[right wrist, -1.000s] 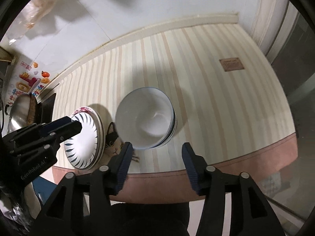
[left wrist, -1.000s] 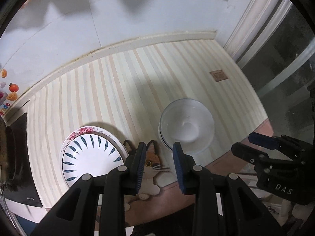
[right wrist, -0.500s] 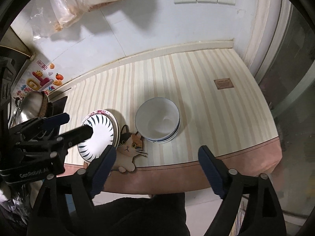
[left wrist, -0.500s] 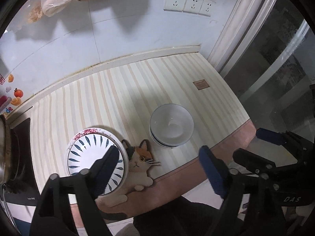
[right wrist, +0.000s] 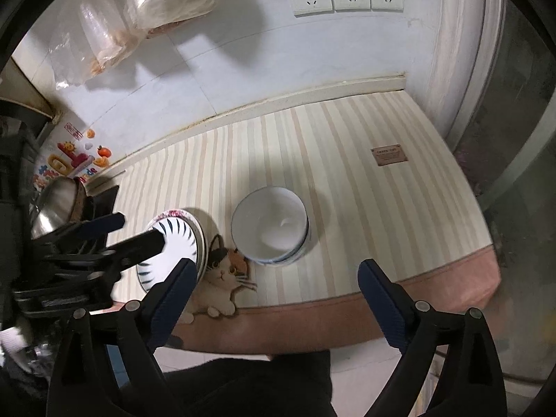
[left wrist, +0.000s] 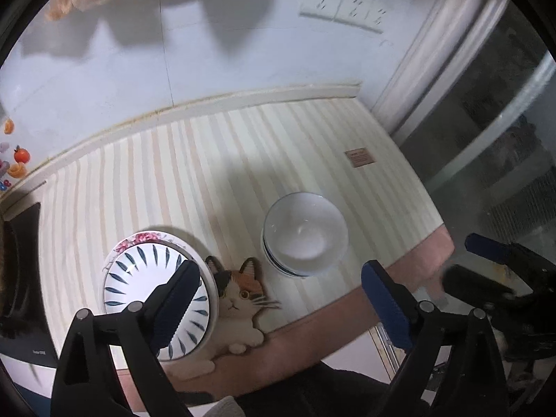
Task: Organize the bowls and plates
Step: 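Grasp the stacked bowls from opposite sides with both grippers, then lift the bowl stack and carry it over the plate stack with both grippers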
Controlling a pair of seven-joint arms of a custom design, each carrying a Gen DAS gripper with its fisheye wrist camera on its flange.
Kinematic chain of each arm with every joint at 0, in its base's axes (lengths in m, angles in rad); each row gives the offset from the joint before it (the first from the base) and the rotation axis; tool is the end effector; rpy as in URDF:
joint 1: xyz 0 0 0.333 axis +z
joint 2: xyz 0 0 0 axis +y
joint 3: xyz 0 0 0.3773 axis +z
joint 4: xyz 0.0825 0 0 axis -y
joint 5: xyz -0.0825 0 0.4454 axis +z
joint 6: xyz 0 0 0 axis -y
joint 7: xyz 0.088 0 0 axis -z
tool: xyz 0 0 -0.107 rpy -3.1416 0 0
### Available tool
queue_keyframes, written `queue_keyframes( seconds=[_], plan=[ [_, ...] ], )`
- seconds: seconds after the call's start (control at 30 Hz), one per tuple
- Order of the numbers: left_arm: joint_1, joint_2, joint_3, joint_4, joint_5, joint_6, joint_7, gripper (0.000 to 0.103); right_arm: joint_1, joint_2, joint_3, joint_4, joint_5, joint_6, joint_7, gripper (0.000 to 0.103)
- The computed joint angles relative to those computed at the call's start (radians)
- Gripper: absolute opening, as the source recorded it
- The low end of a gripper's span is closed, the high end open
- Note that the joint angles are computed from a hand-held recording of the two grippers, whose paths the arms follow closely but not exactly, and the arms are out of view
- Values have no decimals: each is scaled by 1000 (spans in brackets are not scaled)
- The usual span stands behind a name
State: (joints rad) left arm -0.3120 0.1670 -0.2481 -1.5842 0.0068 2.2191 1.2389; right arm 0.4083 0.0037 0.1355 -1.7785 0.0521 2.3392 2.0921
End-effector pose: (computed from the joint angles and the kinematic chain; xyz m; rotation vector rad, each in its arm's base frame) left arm 0.6200 -0.3709 0.6401 -1.8392 2.2908 -0.6841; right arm 0.5713 0.3462 0.6529 -1.8270 1.8328 -0.1246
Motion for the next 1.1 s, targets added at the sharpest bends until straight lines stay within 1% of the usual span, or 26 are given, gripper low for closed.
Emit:
queue_keyframes(
  seconds=[0.03, 0.1, 0.23, 0.3, 0.33, 0.37, 0.43, 0.6, 0.67, 0.7, 0.77, 0.8, 0.83, 0.9, 0.93, 0.97, 1.0, 1.03, 1.1],
  plan=[
    [2, 15, 1, 5, -9, 2, -1, 95, -5, 4, -5, -14, 45, 31, -28, 98],
    [8, 57, 0, 29, -37, -8, 5, 95, -14, 21, -11, -26, 113, 53, -65, 98],
    [21, 152, -2, 98, -95, -39, 20, 95, -46, 75, -19, -57, 314, 108, -173, 99],
    [18, 207, 1, 148, -98, -70, 15, 95, -65, 113, -18, -59, 400, 123, -219, 99],
    [18, 238, 1, 178, -104, -90, 15, 95, -79, 139, -13, -58, 464, 128, -260, 99],
    [14, 265, 5, 206, -99, -111, 7, 95, -93, 169, -7, -52, 521, 128, -298, 99],
    [19, 327, 0, 271, -124, -156, 13, 95, -114, 216, 2, -38, 583, 116, -334, 99],
    [17, 450, -6, 409, -158, -248, 8, 95, -179, 340, 58, 18, 797, 70, -495, 98],
    [17, 493, -11, 455, -173, -276, 15, 95, -183, 380, 65, 41, 823, 62, -518, 99],
    [13, 519, -9, 487, -171, -302, 14, 95, -188, 401, 71, 56, 835, 52, -537, 99],
    [9, 545, -7, 513, -173, -324, 13, 94, -188, 436, 74, 86, 828, 27, -544, 98],
    [10, 561, -9, 531, -180, -346, 10, 94, -190, 452, 77, 101, 826, 19, -554, 101],
    [13, 570, -12, 538, -190, -353, 8, 93, -198, 462, 90, 110, 847, 24, -590, 101],
    [21, 580, -22, 542, -216, -357, 14, 92, -198, 482, 89, 141, 833, -3, -591, 100],
    [23, 584, -24, 544, -223, -356, 18, 90, -197, 490, 89, 153, 824, -15, -589, 100],
    [24, 586, -28, 543, -231, -356, 26, 82, -199, 497, 91, 162, 825, -20, -593, 99],
    [27, 594, -32, 552, -241, -362, 32, 76, -202, 509, 94, 179, 824, -39, -595, 98],
    [30, 598, -36, 555, -253, -362, 34, 74, -204, 519, 96, 195, 821, -57, -596, 97],
    [30, 594, -39, 546, -264, -345, 50, 64, -201, 543, 95, 234, 801, -87, -587, 88]
  ],
)
